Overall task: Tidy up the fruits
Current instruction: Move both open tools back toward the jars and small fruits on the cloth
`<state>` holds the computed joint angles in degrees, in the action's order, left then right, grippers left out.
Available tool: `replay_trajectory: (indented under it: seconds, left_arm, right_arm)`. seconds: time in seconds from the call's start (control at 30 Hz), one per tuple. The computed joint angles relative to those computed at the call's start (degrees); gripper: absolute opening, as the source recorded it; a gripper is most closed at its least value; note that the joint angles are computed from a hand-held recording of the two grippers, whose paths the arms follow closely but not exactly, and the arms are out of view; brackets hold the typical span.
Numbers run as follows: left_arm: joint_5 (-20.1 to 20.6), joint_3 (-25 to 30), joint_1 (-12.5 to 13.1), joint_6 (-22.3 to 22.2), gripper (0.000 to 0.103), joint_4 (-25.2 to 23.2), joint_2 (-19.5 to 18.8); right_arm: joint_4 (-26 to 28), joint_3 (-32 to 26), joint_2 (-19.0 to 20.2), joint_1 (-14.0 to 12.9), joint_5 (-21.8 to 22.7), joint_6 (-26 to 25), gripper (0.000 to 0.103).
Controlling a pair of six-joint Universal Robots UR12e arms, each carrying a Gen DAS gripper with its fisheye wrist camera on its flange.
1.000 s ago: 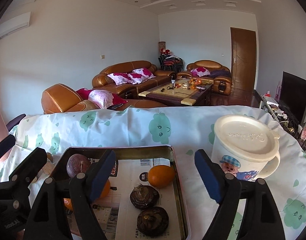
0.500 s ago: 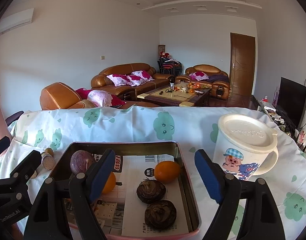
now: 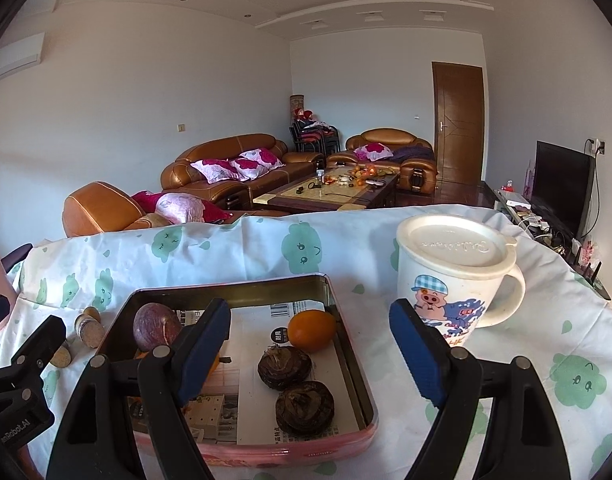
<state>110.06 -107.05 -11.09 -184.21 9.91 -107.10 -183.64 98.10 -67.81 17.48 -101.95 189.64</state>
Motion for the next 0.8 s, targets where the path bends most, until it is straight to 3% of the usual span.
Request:
replay_trajectory:
  seconds: [0.47,0.8]
  left_arm:
    - [-2.52,-2.38,1.89,-1.17,0.103,-2.07,2.28]
    - [-3.4,-4.0,4.29,0.42,0.103,-3.85,3.81]
  right_arm:
    - [-1.04,1.76,-1.14,2.8,-5.43,-1.29,0.083]
    - [-0.21,1.51,-1.06,4.95,-6.46,-1.99,0.083]
